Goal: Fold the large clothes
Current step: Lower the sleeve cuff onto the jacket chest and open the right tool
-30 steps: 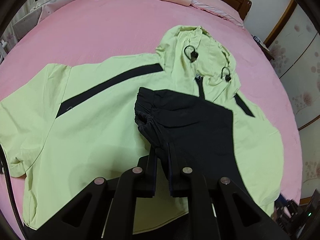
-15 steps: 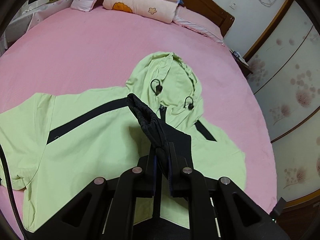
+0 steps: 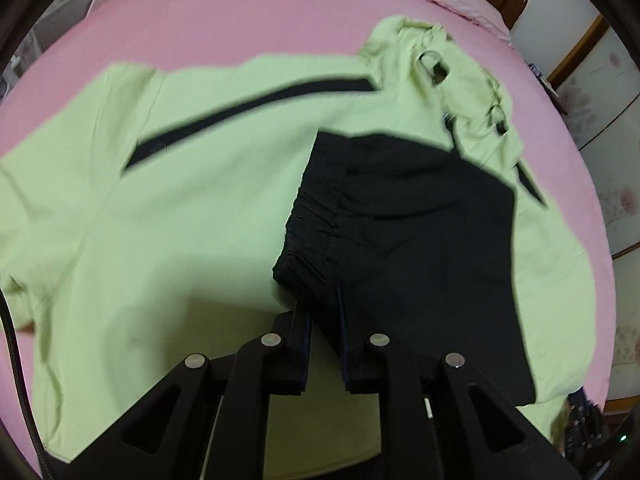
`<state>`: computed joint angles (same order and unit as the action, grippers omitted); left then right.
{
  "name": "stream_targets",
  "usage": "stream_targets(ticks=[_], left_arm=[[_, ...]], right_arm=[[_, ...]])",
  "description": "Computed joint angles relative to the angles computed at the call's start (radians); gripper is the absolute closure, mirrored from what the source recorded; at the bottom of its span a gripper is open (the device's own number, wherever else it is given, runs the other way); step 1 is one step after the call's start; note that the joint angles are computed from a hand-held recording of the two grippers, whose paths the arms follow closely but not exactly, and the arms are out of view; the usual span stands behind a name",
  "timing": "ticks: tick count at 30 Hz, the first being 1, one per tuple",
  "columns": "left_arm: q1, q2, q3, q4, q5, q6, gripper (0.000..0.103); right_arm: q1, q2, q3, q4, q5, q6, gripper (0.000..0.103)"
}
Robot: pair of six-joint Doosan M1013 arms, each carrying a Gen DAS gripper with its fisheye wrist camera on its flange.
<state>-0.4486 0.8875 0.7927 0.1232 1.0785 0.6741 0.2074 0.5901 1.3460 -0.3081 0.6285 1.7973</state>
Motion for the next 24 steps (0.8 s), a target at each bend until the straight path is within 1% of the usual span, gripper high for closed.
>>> stream_targets(ticks=[1, 2, 3, 4, 5, 6, 7, 9, 10, 11, 13, 16, 18, 21, 24], left_arm=[[0.0, -0.01, 0.021, 0.002, -0.024, 0.001, 0.091], [0.0, -0.015, 0.029, 0.004, -0.031, 0.006, 0.091], [0.001, -0.015, 0.027, 0.001, -0.026, 0.012, 0.091], [0.003, -0.016, 0.025, -0.009, -0.022, 0.02, 0.09], [0.007, -0.02, 0.026, -0.027, -0.023, 0.032, 0.088], [0.01, -0.026, 0.03, -0.037, -0.025, 0.045, 0.084], [0.011, -0.036, 0.035, -0.04, -0.027, 0.062, 0.082], [0.012, -0.055, 0.047, -0.04, -0.04, 0.11, 0.073], [0.014, -0.058, 0.046, -0.034, -0.046, 0.13, 0.072], [0.014, -0.072, 0.061, -0.021, -0.058, 0.139, 0.07], [0.016, -0.093, 0.083, 0.0, -0.075, 0.137, 0.069], [0.026, -0.106, 0.102, -0.002, -0.104, 0.107, 0.069], [0.032, -0.106, 0.103, 0.0, -0.114, 0.085, 0.069], [0.039, -0.107, 0.115, -0.036, -0.15, 0.076, 0.069], [0.031, -0.091, 0.105, -0.073, -0.197, 0.108, 0.069]], right_arm=[[0.002, 0.0, 0.0, -0.015, 0.007, 0.004, 0.092], [0.004, -0.001, 0.001, -0.023, 0.014, 0.004, 0.091], [0.004, 0.0, -0.001, -0.033, 0.03, 0.01, 0.088], [0.004, 0.001, -0.005, -0.039, 0.053, 0.015, 0.088], [-0.005, 0.0, -0.01, 0.007, 0.078, -0.021, 0.087], [-0.012, -0.005, -0.006, 0.038, 0.082, -0.04, 0.085], [-0.021, -0.014, -0.001, 0.076, 0.084, -0.063, 0.085], [-0.044, -0.034, 0.006, 0.196, 0.085, -0.136, 0.085], [-0.055, -0.042, 0.003, 0.239, 0.085, -0.158, 0.084], [-0.06, -0.045, -0.002, 0.255, 0.088, -0.161, 0.083], [-0.071, -0.036, -0.038, 0.286, 0.111, -0.153, 0.075], [-0.096, 0.001, -0.121, 0.365, 0.149, -0.124, 0.069], [-0.112, 0.048, -0.205, 0.417, 0.194, -0.092, 0.069], [-0.125, 0.123, -0.325, 0.462, 0.265, -0.041, 0.069], [-0.134, 0.21, -0.459, 0.509, 0.353, 0.008, 0.069]])
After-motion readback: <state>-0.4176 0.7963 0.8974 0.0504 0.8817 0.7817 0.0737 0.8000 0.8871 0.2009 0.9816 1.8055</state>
